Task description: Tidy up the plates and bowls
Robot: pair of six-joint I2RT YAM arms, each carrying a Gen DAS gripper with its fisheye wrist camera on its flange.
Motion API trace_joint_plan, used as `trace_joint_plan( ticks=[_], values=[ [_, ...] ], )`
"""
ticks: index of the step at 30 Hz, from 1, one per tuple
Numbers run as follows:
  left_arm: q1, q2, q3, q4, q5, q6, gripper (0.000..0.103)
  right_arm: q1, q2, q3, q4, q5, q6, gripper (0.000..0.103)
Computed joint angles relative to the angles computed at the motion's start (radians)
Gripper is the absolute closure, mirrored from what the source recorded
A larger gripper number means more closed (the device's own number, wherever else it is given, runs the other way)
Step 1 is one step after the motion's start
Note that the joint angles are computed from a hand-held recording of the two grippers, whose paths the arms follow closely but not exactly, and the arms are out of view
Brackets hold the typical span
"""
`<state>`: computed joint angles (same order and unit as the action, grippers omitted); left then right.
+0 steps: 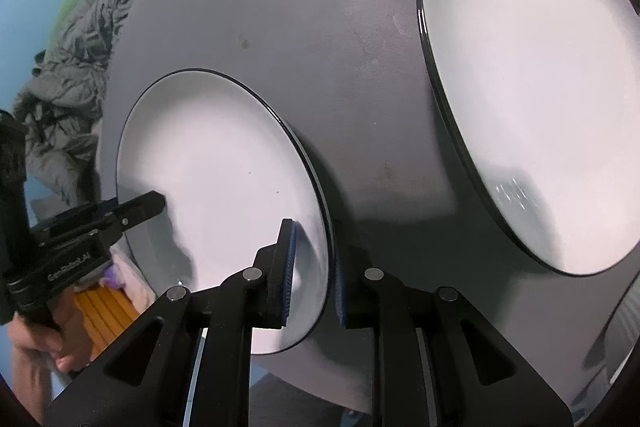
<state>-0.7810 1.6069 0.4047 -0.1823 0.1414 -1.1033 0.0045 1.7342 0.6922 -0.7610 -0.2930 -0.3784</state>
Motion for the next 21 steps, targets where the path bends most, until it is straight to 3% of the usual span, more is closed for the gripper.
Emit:
trace_joint_plan(
  ticks=[12,21],
  values=[
    [-0.185,-0.008,0.128,-0.099,-0.017,-0.12,0.079,-0.158,-0.087,0.022,-0.135,0.028,-0.129,0.087],
    [-0.199,0.046,0.321,-0.209,-0.021,-0.068,0.079,-0.272,-0.14,0.103,-0.249,0.052,-0.217,0.087]
  ],
)
